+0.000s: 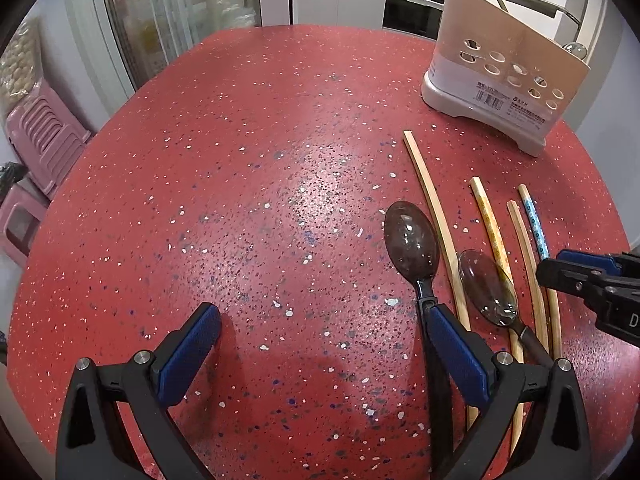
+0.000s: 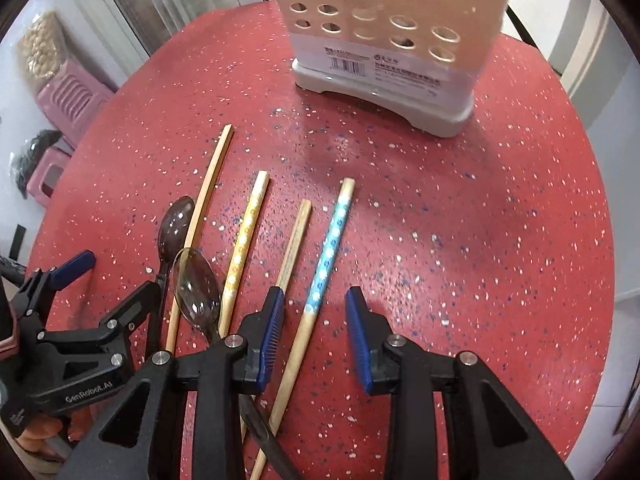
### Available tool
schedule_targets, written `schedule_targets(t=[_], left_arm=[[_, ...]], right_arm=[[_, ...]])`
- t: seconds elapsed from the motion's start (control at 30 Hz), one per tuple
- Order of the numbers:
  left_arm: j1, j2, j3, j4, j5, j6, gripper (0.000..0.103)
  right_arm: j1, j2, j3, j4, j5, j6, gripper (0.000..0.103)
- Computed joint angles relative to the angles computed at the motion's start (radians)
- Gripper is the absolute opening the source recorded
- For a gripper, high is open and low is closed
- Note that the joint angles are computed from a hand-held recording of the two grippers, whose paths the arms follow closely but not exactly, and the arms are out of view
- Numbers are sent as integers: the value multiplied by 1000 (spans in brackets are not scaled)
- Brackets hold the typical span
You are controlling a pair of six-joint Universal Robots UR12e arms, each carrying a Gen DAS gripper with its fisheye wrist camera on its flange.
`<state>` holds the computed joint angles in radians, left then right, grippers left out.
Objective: Organize utensils
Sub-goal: 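Grasp the blue patterned chopstick with the right tool while the left tool grasps a dark spoon, then carry the blue chopstick and dark spoon to the holder and lower them in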
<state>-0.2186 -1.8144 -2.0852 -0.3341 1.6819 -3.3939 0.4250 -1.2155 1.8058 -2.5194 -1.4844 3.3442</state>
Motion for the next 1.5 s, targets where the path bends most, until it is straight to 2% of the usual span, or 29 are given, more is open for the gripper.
schedule_targets(t=[0.07, 0.17, 0.33, 0.53, 0.7, 0.77, 0.83, 0.87, 0.97, 1.0, 1.03, 1.1, 1.23, 1.5], left_arm=[[0, 1, 1, -1, -7, 2, 103], [4, 4, 4, 1, -37, 1, 103], [-13, -4, 17, -16, -4, 40, 103], [-16, -17, 39, -39, -16, 37, 103], [-22, -19, 58, -59, -33, 73, 103], [-25, -20, 72, -80, -47, 91, 97], [-27, -19, 81, -98, -63, 115, 85], [-28, -19, 88, -109, -72, 131, 82], [-33, -20, 103, -137, -95, 171, 58], [-35, -21, 108, -145, -105, 189, 43], [-39, -21, 113, -149, -103, 201, 38], [-42, -22, 112, -137, -111, 201, 38], [-27, -8, 75, -52, -169, 150, 37], [-14, 42, 2, 130, -171, 82, 37]], right_arm=[[6, 15, -21, 10, 7, 12, 34], [-12, 4, 1, -2, 41, 18, 29], [-25, -16, 27, -6, 40, 2, 25], [-10, -16, 19, 11, -1, -20, 26], [19, -1, -8, 36, -52, -35, 26], [30, 2, -15, 41, -69, -49, 25], [37, 3, -15, 40, -89, -58, 14], [37, 4, -17, 37, -84, -63, 14], [35, -2, -7, 22, -68, -67, 11], [34, -4, -2, 13, -63, -66, 9], [30, -7, 4, 5, -50, -66, 8], [13, -21, 29, -23, 1, -57, 8], [-15, -57, 84, -98, 52, -58, 8], [-56, -124, 179, -279, 136, -54, 8]])
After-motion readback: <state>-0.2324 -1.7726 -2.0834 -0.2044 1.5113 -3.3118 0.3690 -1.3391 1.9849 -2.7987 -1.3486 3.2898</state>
